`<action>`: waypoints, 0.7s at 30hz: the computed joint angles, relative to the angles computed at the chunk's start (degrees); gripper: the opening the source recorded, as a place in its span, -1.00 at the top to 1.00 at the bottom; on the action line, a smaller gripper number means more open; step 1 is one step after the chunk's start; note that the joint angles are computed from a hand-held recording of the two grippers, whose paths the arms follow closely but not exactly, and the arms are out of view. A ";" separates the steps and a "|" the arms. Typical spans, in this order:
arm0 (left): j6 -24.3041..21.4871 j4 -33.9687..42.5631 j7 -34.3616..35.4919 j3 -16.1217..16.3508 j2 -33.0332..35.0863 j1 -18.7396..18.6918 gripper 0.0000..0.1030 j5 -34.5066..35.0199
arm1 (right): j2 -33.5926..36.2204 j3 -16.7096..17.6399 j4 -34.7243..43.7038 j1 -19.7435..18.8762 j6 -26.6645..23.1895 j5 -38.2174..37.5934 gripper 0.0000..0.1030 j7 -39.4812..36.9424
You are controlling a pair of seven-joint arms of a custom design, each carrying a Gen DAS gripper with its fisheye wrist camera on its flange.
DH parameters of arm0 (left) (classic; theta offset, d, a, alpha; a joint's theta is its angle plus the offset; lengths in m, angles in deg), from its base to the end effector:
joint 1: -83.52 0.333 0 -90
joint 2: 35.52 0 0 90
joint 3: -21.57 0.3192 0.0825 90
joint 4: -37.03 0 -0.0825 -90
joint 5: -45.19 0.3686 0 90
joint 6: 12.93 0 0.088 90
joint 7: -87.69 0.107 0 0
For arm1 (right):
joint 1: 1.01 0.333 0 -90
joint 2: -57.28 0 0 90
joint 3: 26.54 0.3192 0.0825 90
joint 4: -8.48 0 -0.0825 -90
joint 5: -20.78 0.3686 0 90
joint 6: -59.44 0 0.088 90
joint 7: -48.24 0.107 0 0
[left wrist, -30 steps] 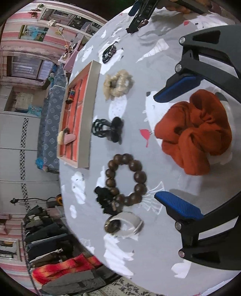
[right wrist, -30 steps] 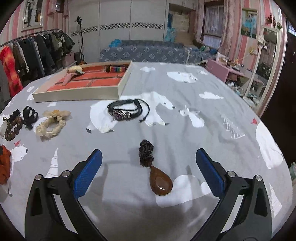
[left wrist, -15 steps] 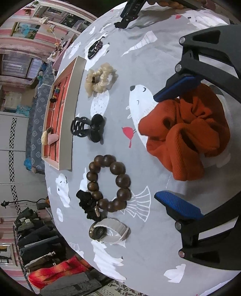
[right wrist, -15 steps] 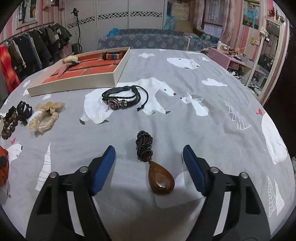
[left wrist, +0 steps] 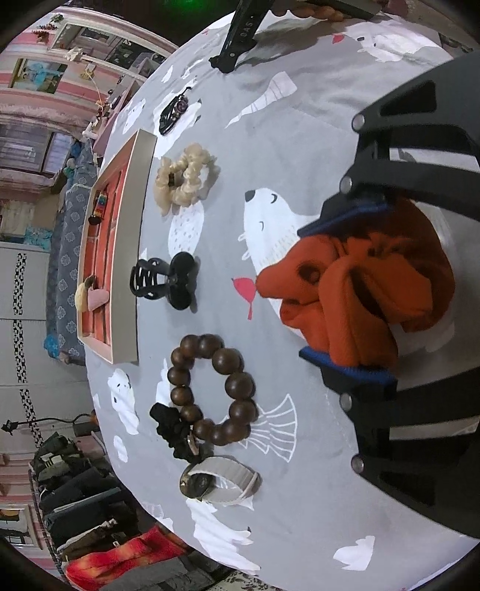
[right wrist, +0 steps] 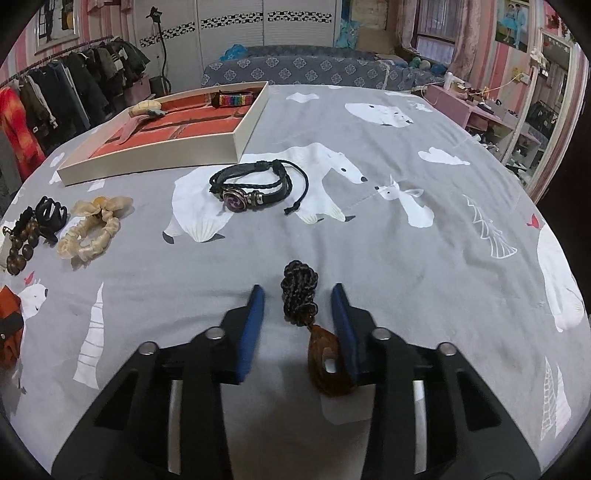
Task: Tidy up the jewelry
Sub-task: 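Grasp the orange scrunchie with left tool while right tool grasps teardrop pendant, then carry scrunchie and pendant into the tray and open both tools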
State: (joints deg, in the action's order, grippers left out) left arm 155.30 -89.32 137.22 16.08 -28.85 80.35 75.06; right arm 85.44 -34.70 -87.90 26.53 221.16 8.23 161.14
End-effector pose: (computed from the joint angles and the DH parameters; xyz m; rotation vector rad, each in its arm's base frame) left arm 0.5614 -0.1167 0.4070 -1.9317 1.7810 -0.6451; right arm 0.6581 0.2605 0.4035 -1.9579 1.6620 -0.5839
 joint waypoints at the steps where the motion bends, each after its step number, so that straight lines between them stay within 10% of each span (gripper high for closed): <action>1: 0.28 -0.23 0.79 -0.25 -0.13 0.22 0.02 -0.79 | -0.04 0.23 -0.06 -0.22 0.14 0.30 0.45 -0.15; 21: 2.42 0.60 10.66 -1.28 -1.01 1.44 0.49 -10.48 | -1.38 -2.26 -1.02 1.20 4.09 -0.41 0.69 2.96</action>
State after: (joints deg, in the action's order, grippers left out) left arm 157.72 -88.71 147.88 14.79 -29.86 81.78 64.58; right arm 84.06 -36.96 -88.92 27.73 225.25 7.82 164.10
